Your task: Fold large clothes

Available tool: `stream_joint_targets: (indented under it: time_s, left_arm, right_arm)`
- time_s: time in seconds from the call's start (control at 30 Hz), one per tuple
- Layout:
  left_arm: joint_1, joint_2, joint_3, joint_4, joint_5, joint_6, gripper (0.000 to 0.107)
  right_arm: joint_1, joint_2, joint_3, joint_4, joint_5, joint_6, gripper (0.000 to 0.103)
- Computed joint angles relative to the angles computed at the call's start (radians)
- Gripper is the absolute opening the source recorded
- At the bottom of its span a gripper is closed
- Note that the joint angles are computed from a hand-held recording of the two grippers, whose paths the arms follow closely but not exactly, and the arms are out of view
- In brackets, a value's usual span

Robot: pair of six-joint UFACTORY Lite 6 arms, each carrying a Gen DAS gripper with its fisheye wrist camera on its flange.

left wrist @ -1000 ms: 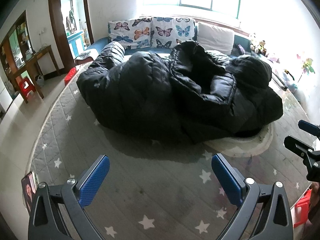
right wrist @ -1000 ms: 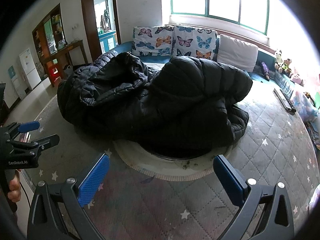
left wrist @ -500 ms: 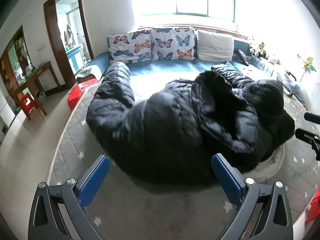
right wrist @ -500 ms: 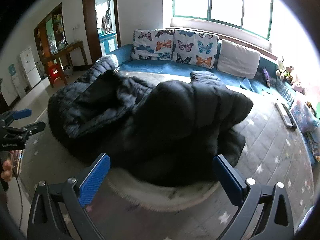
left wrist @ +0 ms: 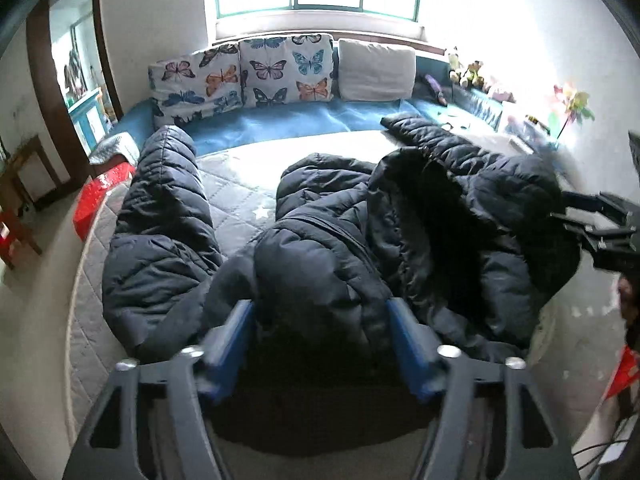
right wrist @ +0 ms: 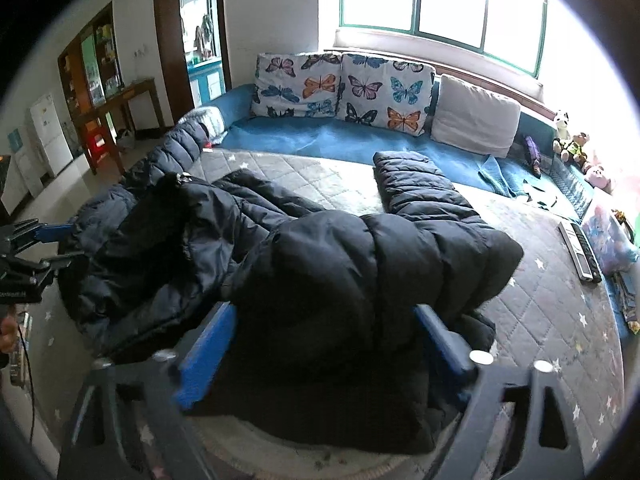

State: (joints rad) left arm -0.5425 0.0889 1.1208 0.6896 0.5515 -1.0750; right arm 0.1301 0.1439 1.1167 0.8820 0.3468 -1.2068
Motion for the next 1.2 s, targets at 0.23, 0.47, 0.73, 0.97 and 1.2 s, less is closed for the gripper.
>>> stream_joint_targets:
  time_s: [0.23, 0.47, 0.73, 0.97, 1.2]
  left_arm:
    - [-0.079, -0.052, -0.065, 0.095, 0.018, -0.125, 0.033]
    - [-0.26, -0.236, -0.192, 0.151, 0.167, -0.269, 0.03]
    - [-0.605, -0.337, -0.274, 0.141, 0.416, -0.431, 0.03]
    - [-0.756, -0.336, -0.377, 0.12, 0.422, -0.606, 0.03]
    - [-0.869, -0.351, -0.463, 0.083, 0.41, -0.716, 0.03]
  right_arm:
    - [-0.062, -0.083, -0.054, 0.065, 0.06, -0.092, 0.034]
    - [-0.208, -0.238, -0.157, 0.155, 0.228, -0.228, 0.019]
    - [-0.467, -0.388, -0.247, 0.166, 0.523, -0.394, 0.005]
    - [-0.419, -0.318, -0.208, 0.109, 0.505, -0.335, 0.035]
    - [-0.288, -0.234, -0.076, 0.1, 0.457, -0.225, 0.058]
